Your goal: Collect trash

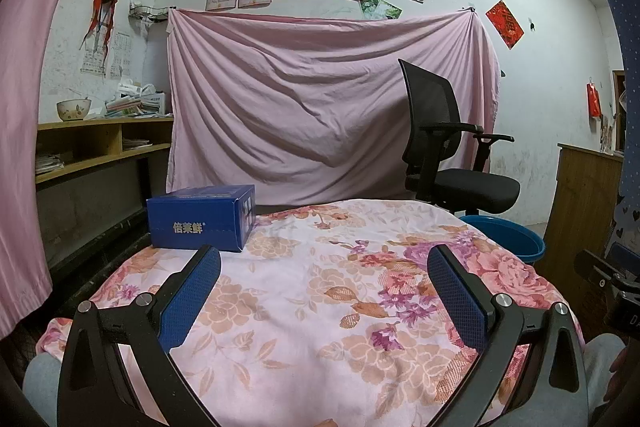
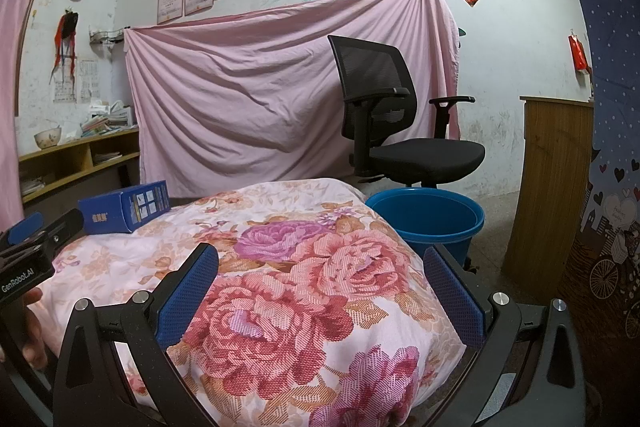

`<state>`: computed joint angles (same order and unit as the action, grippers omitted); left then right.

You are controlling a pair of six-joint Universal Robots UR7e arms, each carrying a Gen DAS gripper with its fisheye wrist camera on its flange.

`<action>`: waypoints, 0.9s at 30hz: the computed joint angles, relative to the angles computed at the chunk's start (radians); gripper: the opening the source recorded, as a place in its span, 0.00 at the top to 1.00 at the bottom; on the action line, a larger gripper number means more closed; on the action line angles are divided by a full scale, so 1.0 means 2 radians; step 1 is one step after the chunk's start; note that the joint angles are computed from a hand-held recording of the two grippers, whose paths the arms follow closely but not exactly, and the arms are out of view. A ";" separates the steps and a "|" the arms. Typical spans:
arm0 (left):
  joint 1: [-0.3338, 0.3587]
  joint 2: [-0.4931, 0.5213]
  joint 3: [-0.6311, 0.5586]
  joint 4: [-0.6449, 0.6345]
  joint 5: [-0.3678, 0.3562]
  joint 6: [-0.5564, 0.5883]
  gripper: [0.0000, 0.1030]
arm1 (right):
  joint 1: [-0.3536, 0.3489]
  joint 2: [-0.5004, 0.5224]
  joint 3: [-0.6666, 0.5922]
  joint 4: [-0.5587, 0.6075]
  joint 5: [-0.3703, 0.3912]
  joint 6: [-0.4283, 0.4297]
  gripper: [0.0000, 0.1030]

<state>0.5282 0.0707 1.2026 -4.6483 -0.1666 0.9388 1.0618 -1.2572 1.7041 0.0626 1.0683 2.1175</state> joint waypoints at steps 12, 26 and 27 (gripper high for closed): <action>0.000 -0.002 0.008 0.013 0.000 -0.020 0.02 | 0.000 0.000 0.000 0.001 0.001 0.000 0.00; 0.004 -0.004 0.017 0.028 -0.002 -0.025 0.02 | 0.000 0.000 0.002 0.000 0.001 0.000 0.00; 0.005 -0.005 0.018 0.029 -0.002 -0.027 0.02 | 0.000 0.000 0.002 0.001 0.001 0.000 0.00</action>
<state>0.5389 0.0607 1.2392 -4.5899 -0.1715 0.8854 1.0625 -1.2574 1.7075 0.0648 1.0700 2.1170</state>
